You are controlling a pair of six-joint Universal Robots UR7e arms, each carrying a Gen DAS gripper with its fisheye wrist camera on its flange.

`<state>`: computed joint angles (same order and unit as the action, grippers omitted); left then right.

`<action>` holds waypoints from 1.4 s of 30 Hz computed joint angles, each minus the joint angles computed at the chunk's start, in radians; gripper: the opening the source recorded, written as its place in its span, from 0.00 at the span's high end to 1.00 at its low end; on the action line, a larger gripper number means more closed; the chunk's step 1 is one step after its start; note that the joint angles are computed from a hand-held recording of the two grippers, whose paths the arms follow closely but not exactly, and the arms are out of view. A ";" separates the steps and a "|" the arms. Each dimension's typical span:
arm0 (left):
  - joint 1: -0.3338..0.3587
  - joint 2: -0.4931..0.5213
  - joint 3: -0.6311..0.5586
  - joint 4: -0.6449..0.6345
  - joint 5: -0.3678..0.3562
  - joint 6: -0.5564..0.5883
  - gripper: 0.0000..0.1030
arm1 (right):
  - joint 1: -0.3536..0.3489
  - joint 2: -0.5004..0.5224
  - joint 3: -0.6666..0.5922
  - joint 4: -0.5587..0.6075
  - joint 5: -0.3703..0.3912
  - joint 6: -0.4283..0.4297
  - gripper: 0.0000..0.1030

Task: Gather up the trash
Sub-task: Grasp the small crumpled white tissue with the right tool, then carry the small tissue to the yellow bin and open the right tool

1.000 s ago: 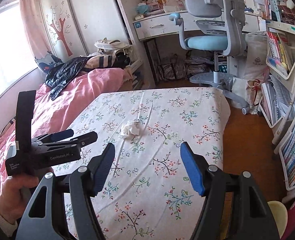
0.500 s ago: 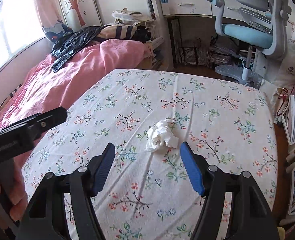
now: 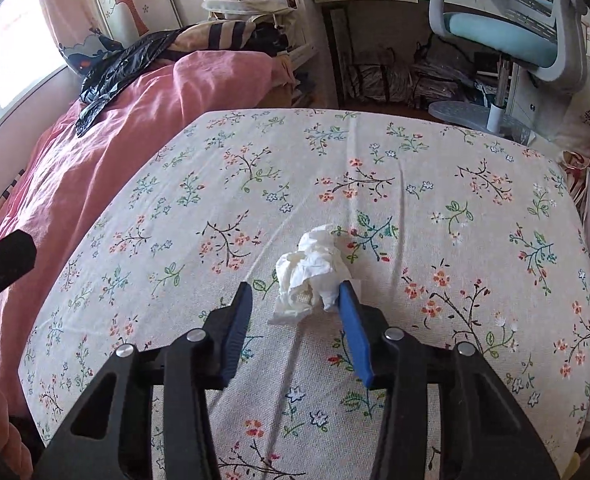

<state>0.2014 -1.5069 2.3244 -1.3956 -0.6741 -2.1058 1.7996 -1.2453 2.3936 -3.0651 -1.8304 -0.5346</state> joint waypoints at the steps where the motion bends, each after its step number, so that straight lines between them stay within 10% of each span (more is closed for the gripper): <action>1: -0.001 -0.001 0.001 -0.001 -0.002 0.001 0.08 | 0.001 0.001 0.000 -0.001 0.000 -0.002 0.67; 9: -0.004 0.000 -0.001 0.001 -0.005 -0.004 0.08 | 0.008 -0.007 0.003 0.004 0.031 -0.009 0.86; 23: -0.022 0.017 -0.010 0.008 -0.003 -0.002 0.08 | -0.034 -0.167 0.036 0.107 0.121 -0.057 0.88; 28: -0.041 0.017 -0.011 0.047 -0.015 -0.072 0.08 | -0.007 -0.098 0.035 0.033 0.100 -0.055 0.49; 36: -0.044 -0.003 -0.010 0.092 -0.012 -0.112 0.08 | 0.055 0.102 -0.042 -0.038 -0.018 -0.027 0.49; 42: -0.023 -0.015 -0.002 0.053 -0.009 -0.068 0.08 | 0.026 0.088 -0.054 -0.012 0.003 -0.027 0.77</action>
<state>0.1786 -1.5220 2.3224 -1.3427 -0.6834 -2.1737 1.8255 -1.1570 2.3392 -3.0766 -1.8273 -0.5611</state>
